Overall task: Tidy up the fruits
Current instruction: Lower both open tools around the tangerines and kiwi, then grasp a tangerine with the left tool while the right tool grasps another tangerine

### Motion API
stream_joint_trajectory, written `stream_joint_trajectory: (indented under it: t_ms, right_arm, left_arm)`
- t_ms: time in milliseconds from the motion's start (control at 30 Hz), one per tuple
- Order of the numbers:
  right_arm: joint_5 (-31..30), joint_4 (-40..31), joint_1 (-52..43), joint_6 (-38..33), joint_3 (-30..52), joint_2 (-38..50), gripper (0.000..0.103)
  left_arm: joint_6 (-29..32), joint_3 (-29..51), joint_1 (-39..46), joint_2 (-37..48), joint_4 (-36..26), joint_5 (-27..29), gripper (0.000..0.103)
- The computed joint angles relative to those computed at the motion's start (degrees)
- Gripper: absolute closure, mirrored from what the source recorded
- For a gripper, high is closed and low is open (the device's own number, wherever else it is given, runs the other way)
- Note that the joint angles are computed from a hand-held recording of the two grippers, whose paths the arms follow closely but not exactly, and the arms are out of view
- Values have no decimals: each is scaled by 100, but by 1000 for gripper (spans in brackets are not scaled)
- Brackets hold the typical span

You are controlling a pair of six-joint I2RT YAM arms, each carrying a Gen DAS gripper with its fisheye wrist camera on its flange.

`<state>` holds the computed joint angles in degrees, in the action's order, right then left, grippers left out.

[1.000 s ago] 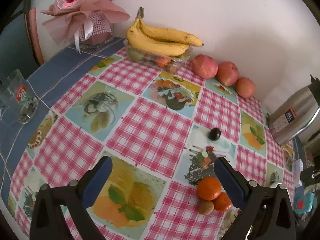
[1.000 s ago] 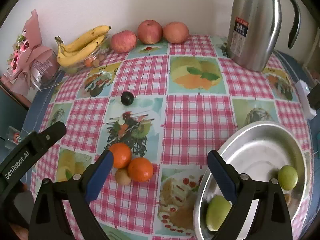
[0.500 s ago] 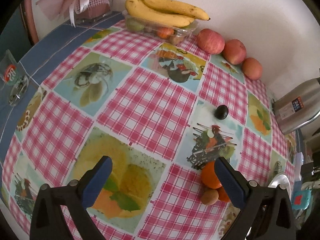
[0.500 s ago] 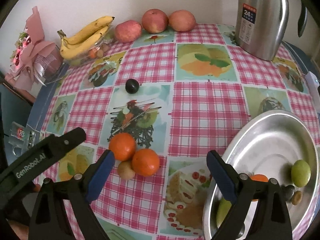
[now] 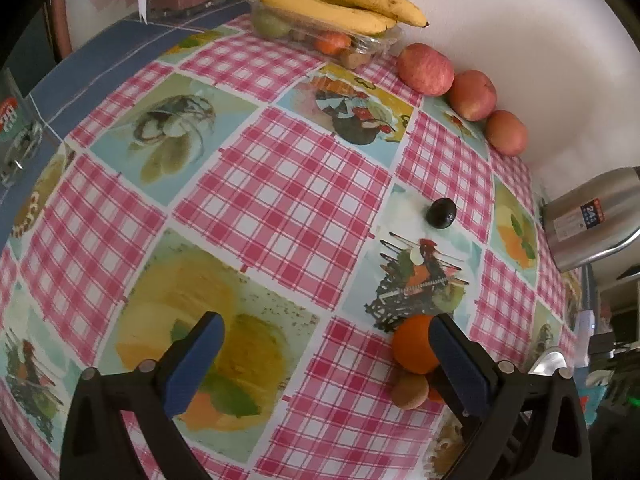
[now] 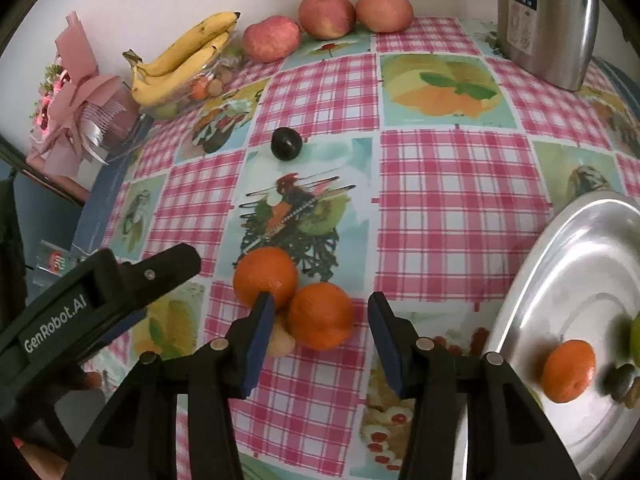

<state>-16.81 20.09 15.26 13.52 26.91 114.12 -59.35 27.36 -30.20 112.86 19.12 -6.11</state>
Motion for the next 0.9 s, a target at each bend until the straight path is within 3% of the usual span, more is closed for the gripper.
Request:
stream_joint_trajectory:
  t_ms: [267,567,667,733,900]
  right_arm:
    - [-23,38,-32,45,-60,-42,69]
    - [-280,142,-222,2,-170,-12,69]
    - [-312,165,-230,27,-189,-13,69]
    - [-336,171,-245,30,-196,-12,69]
    - [-412,204,-276,93,-196,30,69]
  left_arm:
    - [77,65,-109,279,641,414,2]
    - [338,528,-361,729,690,594,27]
    - [335,494,-375,810,892,663,44]
    - [348,385,-354,813,1190,767,61]
    - [411,399,-416,682,992,622,63]
